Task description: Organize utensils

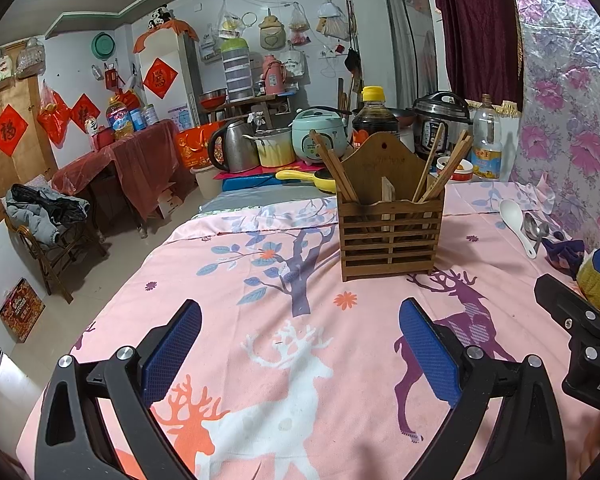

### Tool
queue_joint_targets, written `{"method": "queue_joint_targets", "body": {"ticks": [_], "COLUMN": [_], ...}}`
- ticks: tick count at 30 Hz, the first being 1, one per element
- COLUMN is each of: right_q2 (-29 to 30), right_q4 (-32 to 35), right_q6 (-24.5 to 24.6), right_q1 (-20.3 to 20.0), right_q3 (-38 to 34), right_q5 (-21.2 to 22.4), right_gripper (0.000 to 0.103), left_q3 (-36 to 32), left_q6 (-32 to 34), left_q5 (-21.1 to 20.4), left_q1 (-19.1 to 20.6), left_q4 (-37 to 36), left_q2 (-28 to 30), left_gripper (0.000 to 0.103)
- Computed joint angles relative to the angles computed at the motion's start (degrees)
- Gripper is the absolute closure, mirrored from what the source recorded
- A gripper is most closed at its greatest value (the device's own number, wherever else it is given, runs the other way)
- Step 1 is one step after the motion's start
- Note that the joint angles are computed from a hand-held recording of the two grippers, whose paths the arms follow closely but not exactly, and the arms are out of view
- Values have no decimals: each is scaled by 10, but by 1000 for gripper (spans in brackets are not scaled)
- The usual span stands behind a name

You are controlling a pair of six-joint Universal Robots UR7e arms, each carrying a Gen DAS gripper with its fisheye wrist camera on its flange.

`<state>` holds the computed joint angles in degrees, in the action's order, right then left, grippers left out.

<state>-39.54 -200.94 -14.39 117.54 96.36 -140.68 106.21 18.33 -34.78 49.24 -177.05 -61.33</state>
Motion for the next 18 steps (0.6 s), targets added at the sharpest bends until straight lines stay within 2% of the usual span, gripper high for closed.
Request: {"method": "queue_joint_targets", "body": {"ticks": [18], "right_q2": [1], "right_q4": [-1], "right_q6": [0], "right_q1": [0], "right_q3": [0], "right_q5": [-1], "right_gripper": [6], "left_q3": [1], "left_q6": [-1], "left_q5": [1], "left_q1": [0], "left_q4": [1], "left_q2": [0], "left_gripper": [6]}}
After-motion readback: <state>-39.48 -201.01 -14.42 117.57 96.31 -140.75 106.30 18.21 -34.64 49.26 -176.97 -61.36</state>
